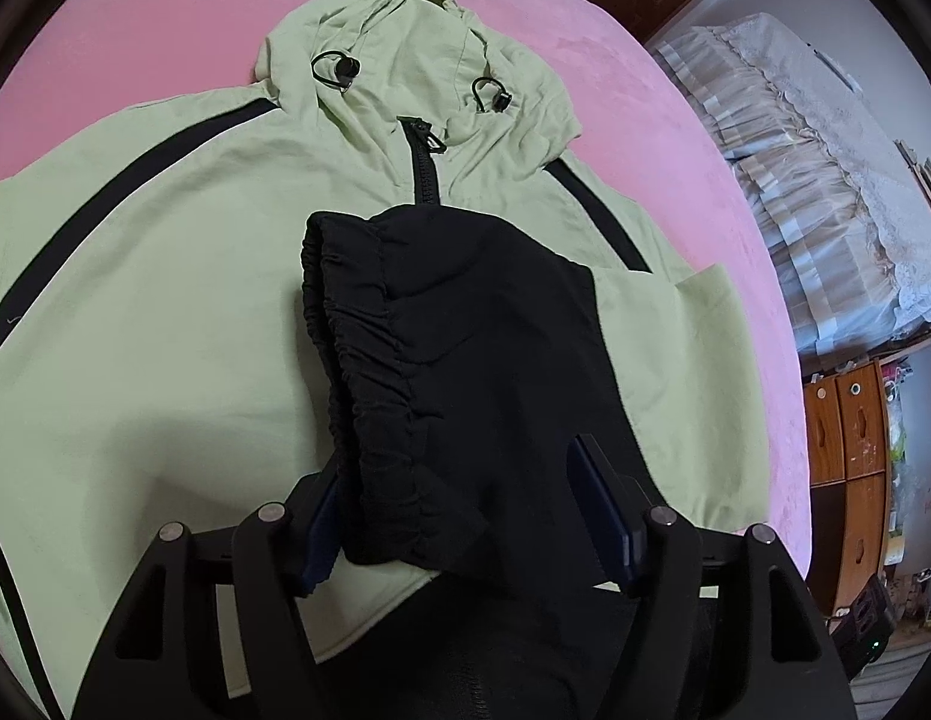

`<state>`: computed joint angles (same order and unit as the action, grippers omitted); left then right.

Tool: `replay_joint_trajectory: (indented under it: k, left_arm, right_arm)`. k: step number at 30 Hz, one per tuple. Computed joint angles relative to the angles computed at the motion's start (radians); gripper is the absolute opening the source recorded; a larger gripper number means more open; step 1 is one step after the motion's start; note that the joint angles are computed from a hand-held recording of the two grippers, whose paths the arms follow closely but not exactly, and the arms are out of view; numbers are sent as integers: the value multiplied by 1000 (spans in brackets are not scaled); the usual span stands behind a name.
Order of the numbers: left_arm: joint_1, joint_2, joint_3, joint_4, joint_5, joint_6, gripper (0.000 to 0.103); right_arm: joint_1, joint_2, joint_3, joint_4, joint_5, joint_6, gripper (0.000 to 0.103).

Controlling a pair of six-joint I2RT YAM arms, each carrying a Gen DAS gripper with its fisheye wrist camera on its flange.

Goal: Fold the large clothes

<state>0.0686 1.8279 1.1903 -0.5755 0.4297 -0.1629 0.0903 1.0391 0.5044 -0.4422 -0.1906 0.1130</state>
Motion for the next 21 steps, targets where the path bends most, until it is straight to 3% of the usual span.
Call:
replay_joint_trajectory:
  k: [12,13,14,16,21]
  left_arm:
    - [43,139,139,-44,10,73,67]
    - [37,143,142,-37,8,76,61]
    - [26,142,141,-28,0,78,37]
    - [-11,142,162,-41,-63,73,9]
    - [-60,-8,112,51,-121,71,7]
  right_arm:
    - [-36,128,86,66,21,-9,49]
    - [-49,149,106,73,25,-11,49]
    - [-57,162,118,79,28,-14,49]
    - [-72,198,150,90,38,-19,49]
    - [-94,307,214,118,72,-37,49]
